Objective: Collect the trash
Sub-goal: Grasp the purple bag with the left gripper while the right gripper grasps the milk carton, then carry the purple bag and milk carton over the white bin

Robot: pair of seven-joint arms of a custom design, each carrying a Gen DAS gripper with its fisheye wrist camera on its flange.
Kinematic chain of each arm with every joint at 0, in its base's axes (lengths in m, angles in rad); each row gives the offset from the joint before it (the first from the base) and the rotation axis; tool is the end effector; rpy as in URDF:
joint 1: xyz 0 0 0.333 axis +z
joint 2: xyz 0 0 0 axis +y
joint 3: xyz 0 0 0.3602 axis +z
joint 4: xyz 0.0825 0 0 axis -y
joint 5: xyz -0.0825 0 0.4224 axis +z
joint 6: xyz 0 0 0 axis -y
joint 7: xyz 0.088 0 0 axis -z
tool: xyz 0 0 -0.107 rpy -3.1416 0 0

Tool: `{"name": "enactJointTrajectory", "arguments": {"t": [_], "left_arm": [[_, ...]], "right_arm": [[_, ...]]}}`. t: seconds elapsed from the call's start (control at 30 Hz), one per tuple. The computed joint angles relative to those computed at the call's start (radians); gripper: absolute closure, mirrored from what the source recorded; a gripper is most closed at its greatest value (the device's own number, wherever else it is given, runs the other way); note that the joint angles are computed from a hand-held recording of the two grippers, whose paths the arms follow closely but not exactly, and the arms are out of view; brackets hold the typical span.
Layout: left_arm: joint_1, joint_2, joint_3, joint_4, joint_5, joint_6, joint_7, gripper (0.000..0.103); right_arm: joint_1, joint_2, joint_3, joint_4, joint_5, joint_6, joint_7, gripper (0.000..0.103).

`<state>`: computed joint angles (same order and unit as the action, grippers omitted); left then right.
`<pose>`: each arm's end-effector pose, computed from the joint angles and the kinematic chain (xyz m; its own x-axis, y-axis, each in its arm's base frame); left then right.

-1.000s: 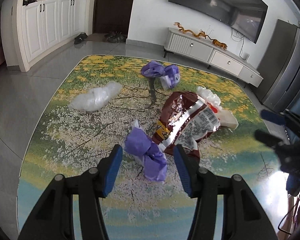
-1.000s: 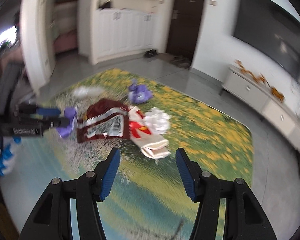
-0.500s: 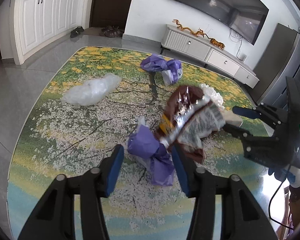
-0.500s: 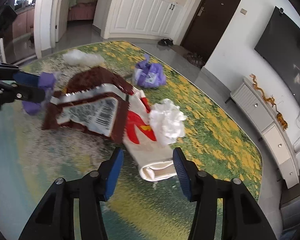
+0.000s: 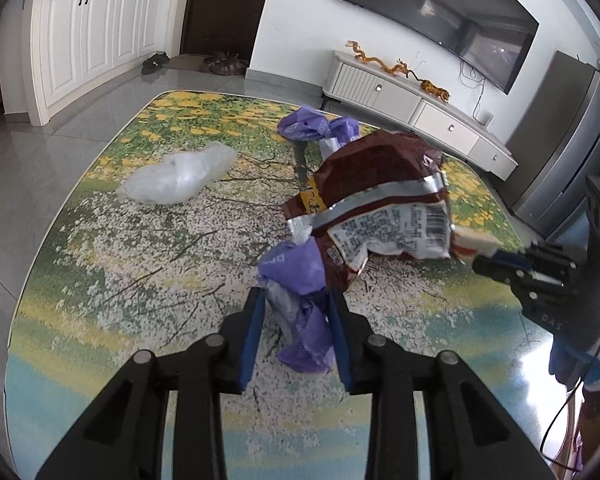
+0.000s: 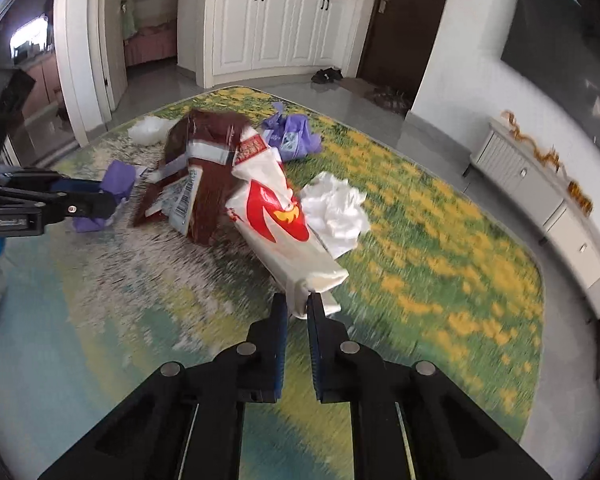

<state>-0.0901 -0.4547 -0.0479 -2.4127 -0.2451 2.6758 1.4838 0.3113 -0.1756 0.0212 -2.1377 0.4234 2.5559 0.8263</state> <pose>0.4707 -0.0609 0.5860 0.0281 -0.9655 0.2588 -0.7643 -0.1876 -0.6169 0.5429 0.1821 0.5766 0.6982 -0.7136 0.0570 -0.5370 -0.5748 -0.6174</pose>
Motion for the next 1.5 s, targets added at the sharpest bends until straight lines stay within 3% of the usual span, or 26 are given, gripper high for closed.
{"name": "enactJointTrajectory", "arguments": {"t": [0.67, 0.97, 1.27, 1.5], "left_arm": [[0.012, -0.136, -0.003, -0.071, 0.03, -0.004, -0.08, 0.073], [-0.007, -0.178, -0.006, -0.077, 0.04, -0.005, -0.098, 0.073], [-0.071, -0.16, -0.032, -0.017, 0.046, 0.002, -0.076, 0.073], [-0.179, -0.043, -0.069, 0.116, 0.022, 0.016, -0.01, 0.073]], "right_arm": [[0.023, -0.13, -0.051, -0.069, 0.19, -0.085, 0.023, 0.094], [-0.001, -0.248, -0.085, -0.151, 0.198, -0.044, 0.089, 0.094], [-0.018, -0.374, -0.131, -0.239, 0.177, 0.023, 0.152, 0.094], [-0.087, -0.493, -0.182, -0.328, 0.114, 0.068, 0.236, 0.094]]}}
